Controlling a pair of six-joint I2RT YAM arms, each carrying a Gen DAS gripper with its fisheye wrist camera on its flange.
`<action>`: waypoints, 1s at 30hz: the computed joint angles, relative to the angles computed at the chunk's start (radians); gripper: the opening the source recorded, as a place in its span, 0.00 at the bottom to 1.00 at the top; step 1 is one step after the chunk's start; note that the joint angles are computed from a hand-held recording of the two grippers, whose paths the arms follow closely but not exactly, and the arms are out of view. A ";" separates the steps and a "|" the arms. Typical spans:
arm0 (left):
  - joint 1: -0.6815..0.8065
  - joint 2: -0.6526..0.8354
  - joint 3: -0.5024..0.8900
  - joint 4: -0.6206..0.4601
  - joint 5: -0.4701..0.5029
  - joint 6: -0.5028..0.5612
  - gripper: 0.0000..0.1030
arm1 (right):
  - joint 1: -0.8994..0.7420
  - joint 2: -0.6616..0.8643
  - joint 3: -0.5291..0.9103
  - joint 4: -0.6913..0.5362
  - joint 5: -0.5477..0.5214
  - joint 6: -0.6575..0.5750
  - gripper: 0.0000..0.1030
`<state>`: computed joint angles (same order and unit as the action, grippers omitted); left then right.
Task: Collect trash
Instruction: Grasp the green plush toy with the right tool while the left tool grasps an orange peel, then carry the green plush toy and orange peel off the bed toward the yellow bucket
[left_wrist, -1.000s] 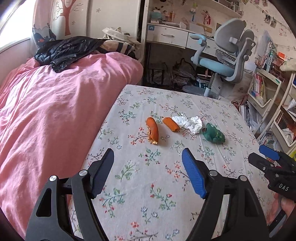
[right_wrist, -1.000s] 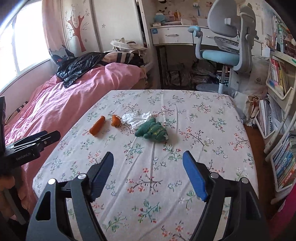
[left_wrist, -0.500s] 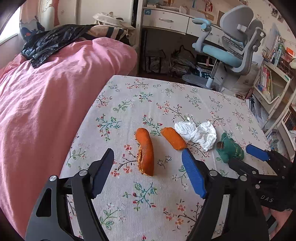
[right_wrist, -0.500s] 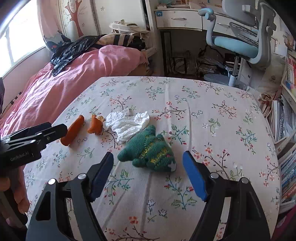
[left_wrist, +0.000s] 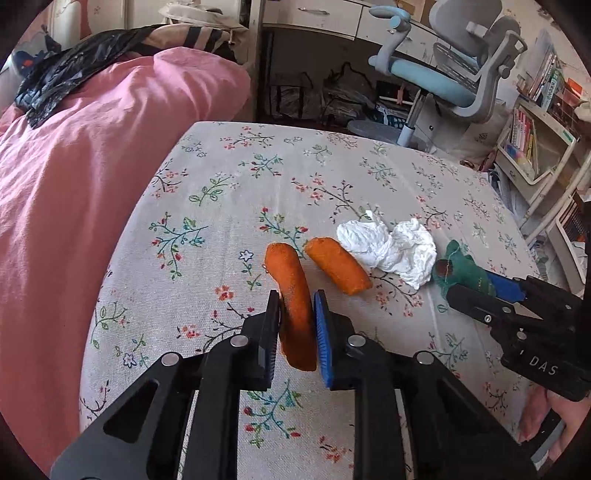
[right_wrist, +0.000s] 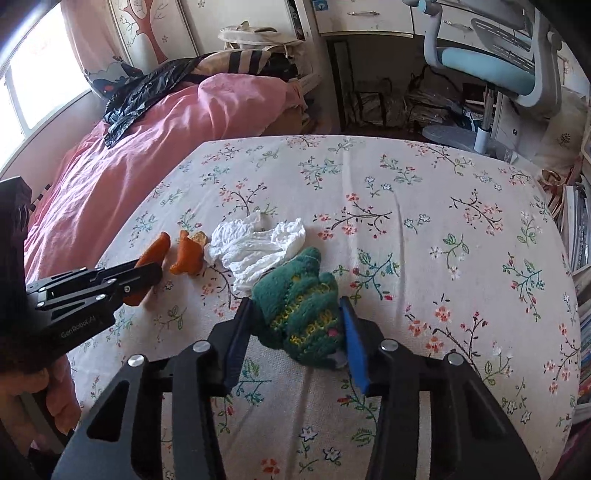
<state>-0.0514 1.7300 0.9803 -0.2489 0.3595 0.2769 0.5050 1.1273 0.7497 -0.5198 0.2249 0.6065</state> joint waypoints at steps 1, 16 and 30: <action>0.002 -0.019 -0.013 0.006 0.005 0.000 0.16 | 0.005 -0.015 -0.002 -0.004 0.001 0.007 0.44; 0.099 -0.423 -0.206 -0.033 0.166 0.047 0.16 | 0.143 -0.251 -0.025 -0.062 0.075 0.193 0.45; 0.364 -0.722 -0.263 -0.294 0.405 0.232 0.16 | 0.515 -0.373 0.028 -0.235 0.395 0.482 0.45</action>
